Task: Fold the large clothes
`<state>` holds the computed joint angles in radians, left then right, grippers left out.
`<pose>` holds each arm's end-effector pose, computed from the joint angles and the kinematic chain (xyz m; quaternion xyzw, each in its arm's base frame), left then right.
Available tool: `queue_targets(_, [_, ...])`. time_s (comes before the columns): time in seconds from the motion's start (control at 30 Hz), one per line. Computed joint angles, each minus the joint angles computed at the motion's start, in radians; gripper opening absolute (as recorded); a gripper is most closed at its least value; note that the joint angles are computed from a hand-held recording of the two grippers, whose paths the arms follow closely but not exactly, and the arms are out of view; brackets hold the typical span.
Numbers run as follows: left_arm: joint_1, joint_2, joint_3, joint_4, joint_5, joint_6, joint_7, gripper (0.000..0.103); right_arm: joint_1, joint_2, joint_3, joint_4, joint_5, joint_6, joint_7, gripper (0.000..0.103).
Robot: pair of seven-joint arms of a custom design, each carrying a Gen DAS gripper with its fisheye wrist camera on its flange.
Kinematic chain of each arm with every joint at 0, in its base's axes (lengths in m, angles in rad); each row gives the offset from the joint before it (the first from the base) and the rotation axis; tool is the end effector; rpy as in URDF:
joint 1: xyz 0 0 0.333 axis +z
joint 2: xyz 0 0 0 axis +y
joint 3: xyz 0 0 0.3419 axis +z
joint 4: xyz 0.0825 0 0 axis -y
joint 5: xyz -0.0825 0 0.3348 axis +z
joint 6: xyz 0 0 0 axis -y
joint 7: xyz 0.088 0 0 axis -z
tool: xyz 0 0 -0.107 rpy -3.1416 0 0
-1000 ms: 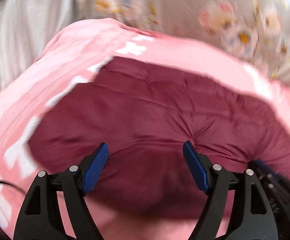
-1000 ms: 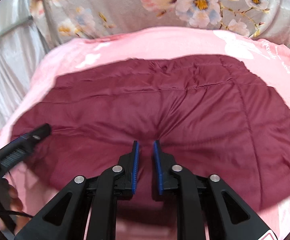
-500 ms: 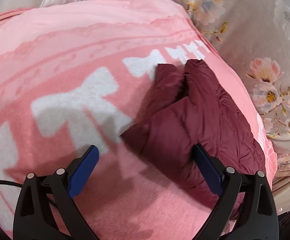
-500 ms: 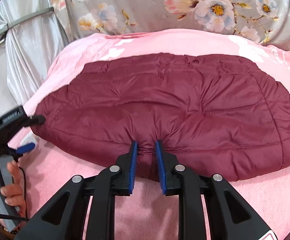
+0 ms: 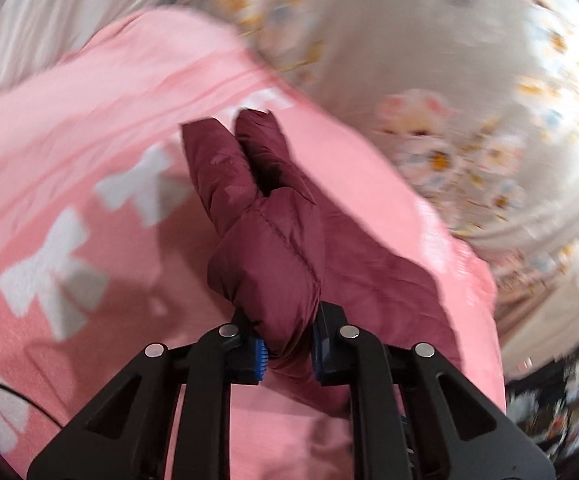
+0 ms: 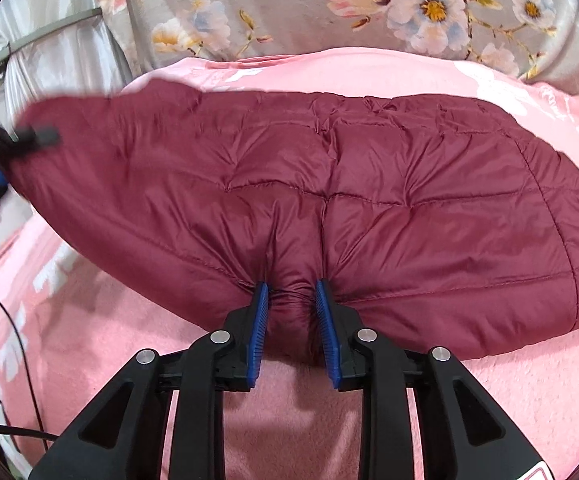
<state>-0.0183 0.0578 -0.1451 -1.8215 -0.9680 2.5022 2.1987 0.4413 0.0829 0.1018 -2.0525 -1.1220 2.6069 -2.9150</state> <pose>0.5726 -0.0863 0.6084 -0.5706 0.6746 -0.4673 0.0292 0.4687 0.3034 0.4923 -0.5060 0.7546 -0.2654 0.3227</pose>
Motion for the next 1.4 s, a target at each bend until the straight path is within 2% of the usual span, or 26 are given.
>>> queue_targets(0.1, [-0.039,-0.060,-0.027,-0.019,0.013,0.021,0.056,0.014,-0.009,-0.032,-0.004,-0.039,-0.024,0.040,0.041,0.024])
queue_targets(0.2, [-0.096,-0.103,-0.046,-0.033,0.026,0.032,0.100,0.014,-0.030,-0.117,0.001,-0.140,-0.119,0.097,0.180,0.024])
queue_targets(0.33, [-0.179,-0.116,-0.080,-0.037,0.084,0.062,0.100,0.014,-0.066,-0.268,0.035,-0.301,-0.163,0.087,0.267,0.025])
queue_targets(0.43, [-0.246,-0.101,-0.120,-0.040,0.175,0.110,0.059,0.014,-0.098,-0.413,0.055,-0.435,-0.116,0.070,0.259,0.025])
queue_targets(0.57, [-0.316,-0.038,-0.156,-0.018,0.299,0.097,-0.038,0.014,-0.115,-0.587,0.067,-0.584,0.030,0.004,0.170,0.025])
queue_targets(0.7, [-0.394,0.065,-0.175,0.004,0.527,0.119,-0.230,0.015,-0.133,-0.730,0.075,-0.705,0.146,-0.050,0.110,0.025])
queue_targets(0.73, [-0.410,0.083,-0.173,0.002,0.573,0.128,-0.276,0.018,-0.143,-0.755,0.078,-0.727,0.159,-0.046,0.107,0.025])
queue_targets(0.77, [-0.440,0.101,-0.159,-0.016,0.670,0.166,-0.360,0.022,-0.154,-0.781,0.078,-0.750,0.171,-0.039,0.105,0.026])
queue_targets(0.83, [-0.473,0.108,-0.147,-0.053,0.780,0.223,-0.453,0.048,-0.175,-0.824,0.082,-0.787,0.198,-0.030,0.096,0.027])
queue_targets(0.9, [-0.452,0.084,-0.179,-0.091,0.725,0.262,-0.412,0.066,-0.202,-0.856,0.104,-0.804,0.214,-0.040,0.075,0.030])
queue_targets(0.97, [-0.427,0.041,-0.207,-0.121,0.619,0.292,-0.337,0.072,-0.237,-0.864,0.127,-0.799,0.216,-0.046,0.050,0.038])
queue_targets(1.03, [-0.423,-0.007,-0.203,-0.134,0.490,0.327,-0.252,0.092,-0.269,-0.874,0.142,-0.789,0.202,-0.040,0.027,0.043])
queue_targets(1.07, [-0.398,-0.044,-0.217,-0.145,0.364,0.352,-0.166,0.095,-0.290,-0.874,0.151,-0.778,0.185,-0.032,0.022,0.049])
queue_targets(1.1, [-0.396,-0.069,-0.207,-0.145,0.245,0.368,-0.079,0.096,-0.310,-0.875,0.158,-0.765,0.163,-0.018,0.021,0.052])
queue_targets(1.13, [-0.398,-0.084,-0.193,-0.144,0.196,0.383,-0.046,0.098,-0.329,-0.879,0.152,-0.761,0.140,0.002,0.015,0.058])
queue_targets(1.17, [-0.395,-0.094,-0.182,-0.149,0.217,0.417,-0.074,0.098,-0.352,-0.875,0.154,-0.749,0.114,0.023,0.017,0.060])
queue_targets(1.2, [-0.357,-0.097,-0.192,-0.158,0.308,0.459,-0.166,0.098,-0.384,-0.859,0.157,-0.728,0.076,0.055,0.030,0.061])
queue_targets(1.27, [-0.326,-0.073,-0.156,-0.146,0.586,0.443,-0.456,0.098,-0.434,-0.823,0.156,-0.693,0.010,0.120,0.058,0.061])
queue_targets(1.3, [-0.316,-0.061,-0.140,-0.136,0.633,0.411,-0.523,0.098,-0.448,-0.809,0.156,-0.680,-0.009,0.138,0.065,0.061])
queue_targets(1.4, [-0.281,-0.015,-0.108,-0.101,0.535,0.267,-0.521,0.096,-0.464,-0.734,0.174,-0.613,-0.042,0.148,0.060,0.061])
